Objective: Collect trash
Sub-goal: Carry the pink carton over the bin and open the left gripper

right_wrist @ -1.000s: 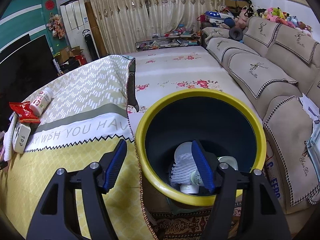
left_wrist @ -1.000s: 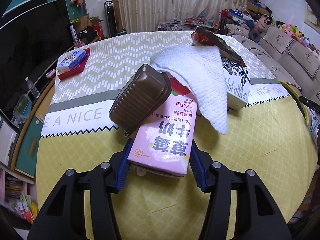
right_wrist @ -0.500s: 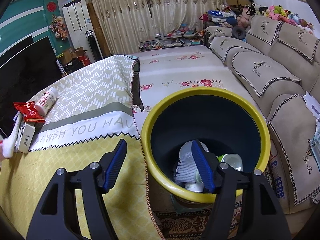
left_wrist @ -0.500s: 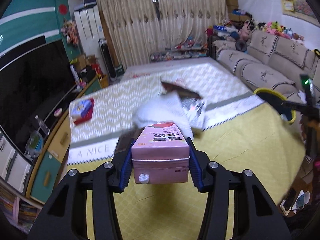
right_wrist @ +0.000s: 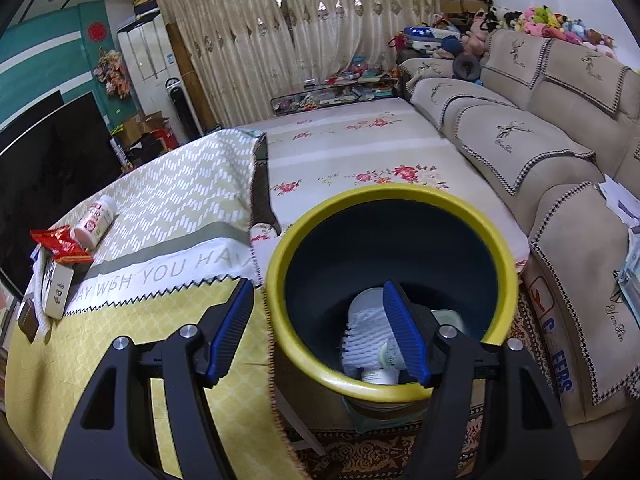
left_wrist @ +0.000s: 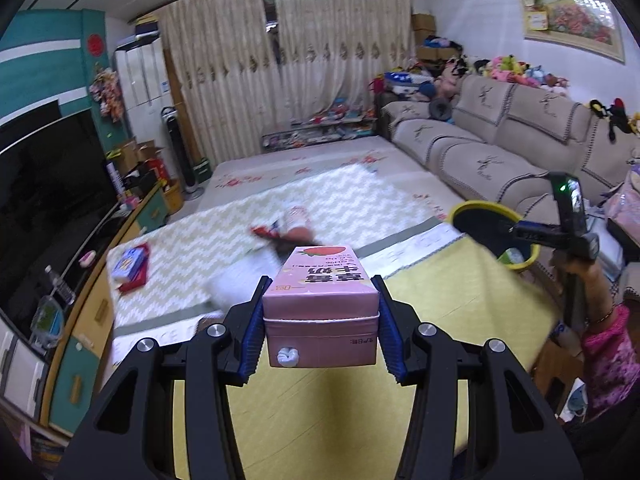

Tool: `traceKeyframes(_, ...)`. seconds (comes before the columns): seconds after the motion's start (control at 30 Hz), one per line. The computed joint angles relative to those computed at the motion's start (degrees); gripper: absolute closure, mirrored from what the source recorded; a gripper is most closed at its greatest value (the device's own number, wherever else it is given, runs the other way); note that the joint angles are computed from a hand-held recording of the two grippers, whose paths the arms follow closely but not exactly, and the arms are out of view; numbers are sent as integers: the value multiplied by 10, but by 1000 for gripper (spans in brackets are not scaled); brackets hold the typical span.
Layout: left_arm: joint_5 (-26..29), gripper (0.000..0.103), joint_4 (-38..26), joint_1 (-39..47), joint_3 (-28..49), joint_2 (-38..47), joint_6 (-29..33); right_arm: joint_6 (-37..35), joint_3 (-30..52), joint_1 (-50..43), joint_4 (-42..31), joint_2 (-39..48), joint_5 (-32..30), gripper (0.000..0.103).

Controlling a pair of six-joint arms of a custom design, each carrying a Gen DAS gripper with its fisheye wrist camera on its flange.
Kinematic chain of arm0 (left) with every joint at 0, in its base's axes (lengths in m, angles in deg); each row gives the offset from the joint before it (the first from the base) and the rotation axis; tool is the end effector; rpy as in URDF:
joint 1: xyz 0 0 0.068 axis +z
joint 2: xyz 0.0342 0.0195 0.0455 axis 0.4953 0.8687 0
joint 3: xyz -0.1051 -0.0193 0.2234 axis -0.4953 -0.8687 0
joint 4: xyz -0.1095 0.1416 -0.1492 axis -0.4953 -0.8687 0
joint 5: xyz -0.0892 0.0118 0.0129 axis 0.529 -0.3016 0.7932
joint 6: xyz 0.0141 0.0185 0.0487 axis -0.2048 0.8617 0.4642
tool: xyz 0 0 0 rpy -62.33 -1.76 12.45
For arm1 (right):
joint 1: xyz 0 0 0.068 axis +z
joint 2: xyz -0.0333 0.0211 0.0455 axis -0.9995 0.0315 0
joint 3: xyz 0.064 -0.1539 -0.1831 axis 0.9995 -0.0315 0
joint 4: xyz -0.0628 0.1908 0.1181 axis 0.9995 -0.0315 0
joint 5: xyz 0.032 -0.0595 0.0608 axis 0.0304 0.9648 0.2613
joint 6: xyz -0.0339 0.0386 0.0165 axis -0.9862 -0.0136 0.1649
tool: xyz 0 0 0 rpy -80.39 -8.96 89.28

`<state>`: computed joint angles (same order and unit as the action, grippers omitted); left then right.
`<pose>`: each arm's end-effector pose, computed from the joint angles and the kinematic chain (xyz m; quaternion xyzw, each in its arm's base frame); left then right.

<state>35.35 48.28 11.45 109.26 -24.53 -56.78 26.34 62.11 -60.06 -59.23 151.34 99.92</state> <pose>0.1569 -0.0486 0.2033 0.1579 0.8740 -0.0152 0.4593 0.2387 0.1140 0.0861 0.1033 0.9012 0.0615 0.4164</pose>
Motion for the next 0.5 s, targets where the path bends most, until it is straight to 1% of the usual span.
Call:
traceKeyframes(0.13, -30, 54, 64, -88, 39, 109, -25, 1, -41, -25, 20, -35, 5, 39)
traceKeyframes(0.17, -32, 54, 83, -104, 53, 145, -28, -1, -53, -35, 20, -47, 10, 39)
traceKeyframes(0.2, -31, 54, 109, -126, 77, 198, -32, -3, -59, -41, 18, -55, 15, 39)
traceKeyframes(0.27, -26, 54, 137, -149, 111, 264, -36, -5, -75, -52, 17, -73, 26, 39)
traceKeyframes(0.3, -20, 54, 154, -163, 142, 315, -39, -4, -85, -59, 15, -83, 34, 39)
traceKeyframes(0.37, -9, 54, 169, -183, 196, 390, -45, -5, -102, -77, 18, -97, 38, 39)
traceKeyframes(0.4, -1, 54, 172, -196, 237, 440, -47, -7, -110, -87, 23, -100, 35, 39)
traceKeyframes(0.47, 6, 54, 171, -213, 298, 508, -50, -8, -121, -105, 37, -99, 27, 38)
traceKeyframes(0.5, 11, 54, 166, -225, 343, 554, -50, -15, -128, -122, 50, -96, 16, 38)
